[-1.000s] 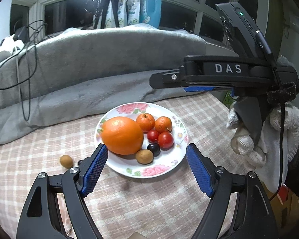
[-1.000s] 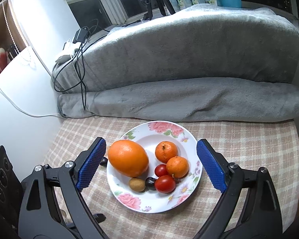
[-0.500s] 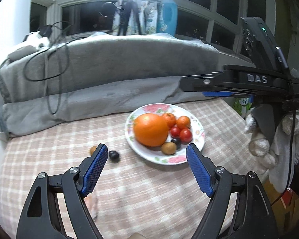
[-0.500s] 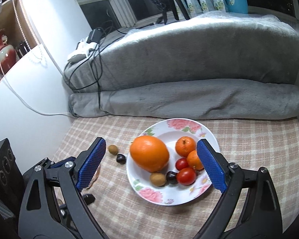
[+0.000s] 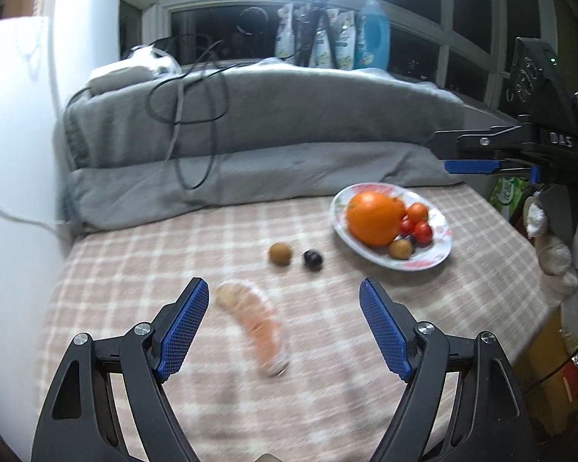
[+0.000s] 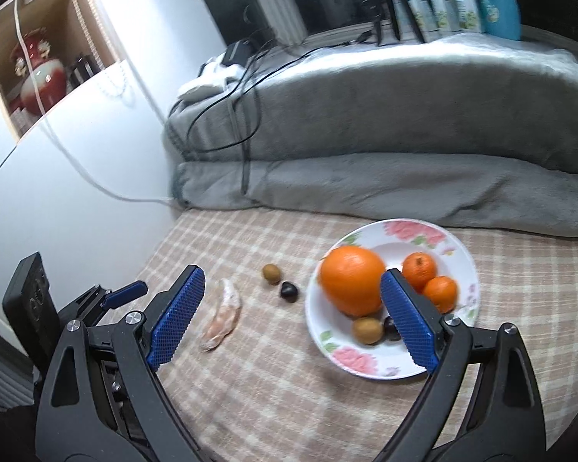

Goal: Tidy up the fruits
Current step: 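Withdraw both tools from the plate and move toward the wrapped pomelo segment, then close the right tool on the plastic-wrapped pomelo segment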

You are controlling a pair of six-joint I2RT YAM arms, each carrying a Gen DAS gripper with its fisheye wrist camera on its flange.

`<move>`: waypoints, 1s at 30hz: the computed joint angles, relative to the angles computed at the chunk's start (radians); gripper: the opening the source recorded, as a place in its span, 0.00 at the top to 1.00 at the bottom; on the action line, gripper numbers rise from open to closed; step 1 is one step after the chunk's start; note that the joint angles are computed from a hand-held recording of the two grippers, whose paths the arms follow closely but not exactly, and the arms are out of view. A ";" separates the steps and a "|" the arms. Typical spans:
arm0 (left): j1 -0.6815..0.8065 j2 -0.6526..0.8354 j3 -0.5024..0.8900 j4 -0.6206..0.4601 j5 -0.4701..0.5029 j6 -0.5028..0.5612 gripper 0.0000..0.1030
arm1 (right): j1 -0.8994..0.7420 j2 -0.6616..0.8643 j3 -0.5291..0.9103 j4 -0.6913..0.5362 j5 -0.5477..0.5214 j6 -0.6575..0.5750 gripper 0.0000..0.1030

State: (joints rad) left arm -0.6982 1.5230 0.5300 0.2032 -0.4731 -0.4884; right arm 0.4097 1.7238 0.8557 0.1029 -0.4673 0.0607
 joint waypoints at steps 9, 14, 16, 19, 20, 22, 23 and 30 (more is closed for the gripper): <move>0.034 -0.020 -0.129 0.082 0.059 -0.077 0.22 | 0.133 0.071 0.020 0.006 0.024 0.024 0.08; 0.036 -0.002 -0.169 0.147 0.090 -0.098 0.22 | 0.206 0.171 0.093 -0.025 0.044 0.034 0.08; 0.037 0.004 -0.178 0.162 0.095 -0.106 0.22 | 0.230 0.211 0.123 -0.037 0.055 0.039 0.08; 0.034 0.009 -0.199 0.180 0.091 -0.121 0.22 | 0.262 0.278 0.185 -0.066 0.067 0.052 0.09; 0.036 0.006 -0.209 0.187 0.092 -0.126 0.22 | 0.272 0.299 0.204 -0.073 0.074 0.056 0.11; 0.038 0.003 -0.228 0.201 0.093 -0.137 0.22 | 0.289 0.334 0.241 -0.091 0.090 0.057 0.16; 0.039 0.001 -0.237 0.205 0.091 -0.143 0.22 | 0.300 0.358 0.267 -0.105 0.097 0.059 0.17; 0.043 -0.041 -0.301 0.218 0.062 -0.173 0.22 | 0.356 0.468 0.392 -0.190 0.161 0.050 0.30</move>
